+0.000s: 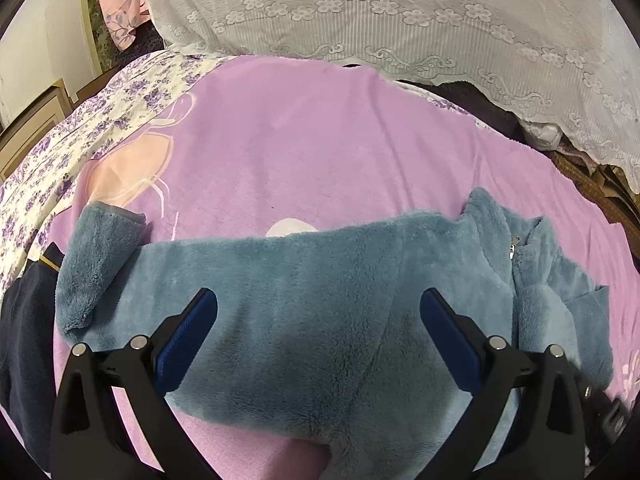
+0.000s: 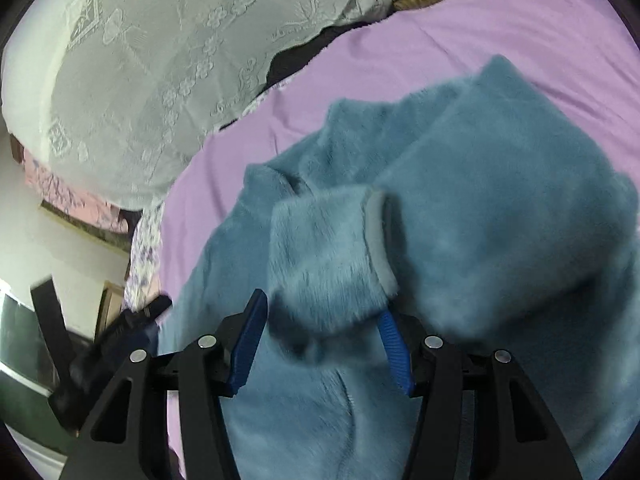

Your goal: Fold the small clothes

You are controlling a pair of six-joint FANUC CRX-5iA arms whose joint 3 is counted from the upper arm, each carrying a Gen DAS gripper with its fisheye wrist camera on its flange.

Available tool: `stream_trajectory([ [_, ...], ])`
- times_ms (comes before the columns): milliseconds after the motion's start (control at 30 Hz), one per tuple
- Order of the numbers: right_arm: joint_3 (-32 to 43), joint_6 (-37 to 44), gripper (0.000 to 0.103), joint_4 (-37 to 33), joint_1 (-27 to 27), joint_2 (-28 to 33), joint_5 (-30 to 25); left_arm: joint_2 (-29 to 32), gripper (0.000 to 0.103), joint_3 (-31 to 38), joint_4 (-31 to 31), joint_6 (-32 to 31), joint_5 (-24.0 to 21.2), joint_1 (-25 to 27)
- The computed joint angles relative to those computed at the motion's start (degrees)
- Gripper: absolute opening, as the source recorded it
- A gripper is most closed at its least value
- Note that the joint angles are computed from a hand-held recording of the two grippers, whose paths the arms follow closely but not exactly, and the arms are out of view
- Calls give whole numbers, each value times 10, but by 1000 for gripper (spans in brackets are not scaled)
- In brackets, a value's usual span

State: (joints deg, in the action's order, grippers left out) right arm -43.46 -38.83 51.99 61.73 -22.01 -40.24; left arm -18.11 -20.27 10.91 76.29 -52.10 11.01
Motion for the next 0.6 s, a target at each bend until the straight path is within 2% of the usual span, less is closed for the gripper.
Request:
stream_trajectory([
  [67,44,44,56,47,14,48,-63,1,99,2,-1,1,-1,1],
  [100,60,85,56,59,18,63,-71,3,99,4,-2,4,-1,4],
  [167,90,201,55,79,28,86,-34,6,99,6,3,6,-5,13],
  [233,106,260,56,79,43,95,-27,12,99,8,15,11,-10,27],
  [300,107,262,56,86,60,96,-65,16,99,7,28,14,-15,38],
  [367,91,231,56,80,61,76,-77,17,99,3,44,6,-21,44],
  [533,48,168,56,42,73,20,-166,-6,99,-14,76,-39,-28,29],
  [567,40,159,55,34,68,8,-174,-17,99,-24,94,-59,-29,23],
  [600,28,149,45,29,65,-6,-178,-23,99,-31,108,-79,-31,19],
])
